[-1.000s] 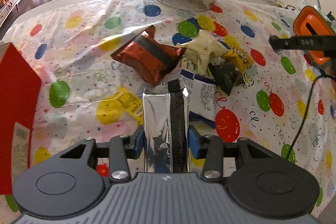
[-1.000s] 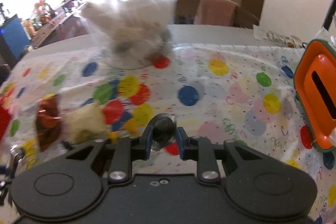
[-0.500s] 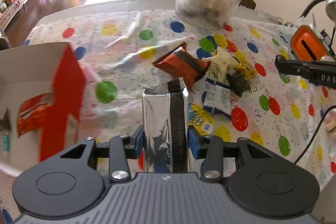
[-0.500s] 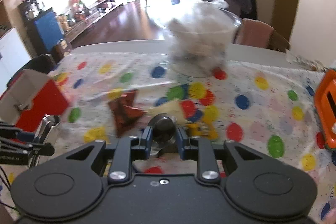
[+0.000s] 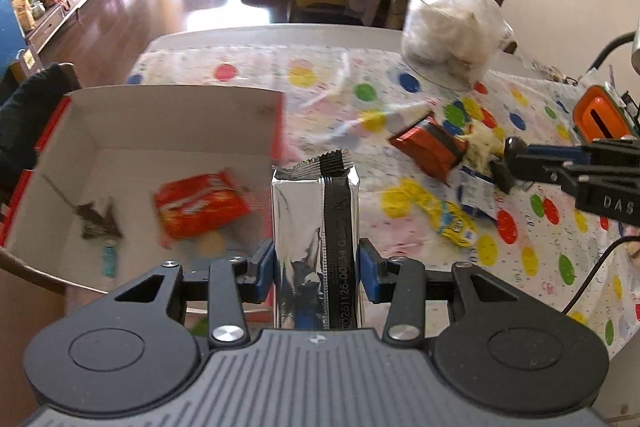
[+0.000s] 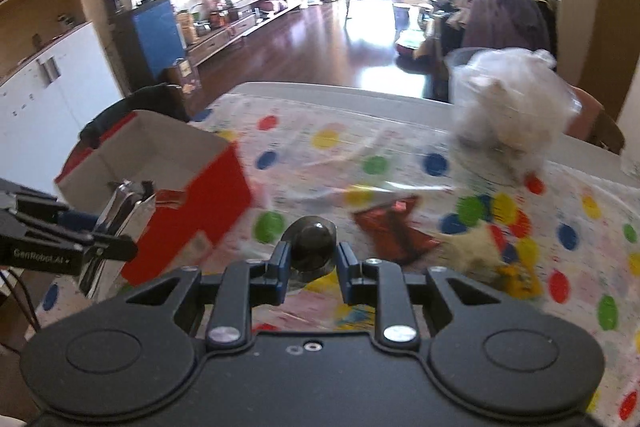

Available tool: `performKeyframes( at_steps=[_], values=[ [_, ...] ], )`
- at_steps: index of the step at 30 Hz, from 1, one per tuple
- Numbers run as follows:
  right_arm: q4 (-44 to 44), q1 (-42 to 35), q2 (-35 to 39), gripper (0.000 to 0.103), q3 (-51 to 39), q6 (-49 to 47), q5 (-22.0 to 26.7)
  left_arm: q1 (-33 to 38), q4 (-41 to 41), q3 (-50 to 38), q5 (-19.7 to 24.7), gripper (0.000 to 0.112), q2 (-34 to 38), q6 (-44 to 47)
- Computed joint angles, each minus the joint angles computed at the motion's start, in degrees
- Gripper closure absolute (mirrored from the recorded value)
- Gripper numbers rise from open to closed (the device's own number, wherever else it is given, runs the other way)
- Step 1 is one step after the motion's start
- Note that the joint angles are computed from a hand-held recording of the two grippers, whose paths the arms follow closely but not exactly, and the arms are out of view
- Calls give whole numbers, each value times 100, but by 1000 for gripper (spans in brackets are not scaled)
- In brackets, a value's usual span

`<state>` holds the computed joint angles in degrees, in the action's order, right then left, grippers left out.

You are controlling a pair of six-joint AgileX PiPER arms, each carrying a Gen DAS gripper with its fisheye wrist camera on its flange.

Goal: Organize snacks
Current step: 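Carry both snacks into the cardboard box and open both tools to release them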

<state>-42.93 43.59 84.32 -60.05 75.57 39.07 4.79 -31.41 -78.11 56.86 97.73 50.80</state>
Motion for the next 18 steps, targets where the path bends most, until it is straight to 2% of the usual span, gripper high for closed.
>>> performKeyframes(
  at_steps=[6,10,18],
  values=[
    [75,279,986,80,-1209,-241,90,628,-15,-940,445,70,575,302],
    [338,371,1678,80,-2129,-650,246,870,77,-1690,571,70,1092,269],
    [1181,321,2940,80,-4044,-1690,695,1112,557,-3838,1256,70,2471,-123]
  ],
)
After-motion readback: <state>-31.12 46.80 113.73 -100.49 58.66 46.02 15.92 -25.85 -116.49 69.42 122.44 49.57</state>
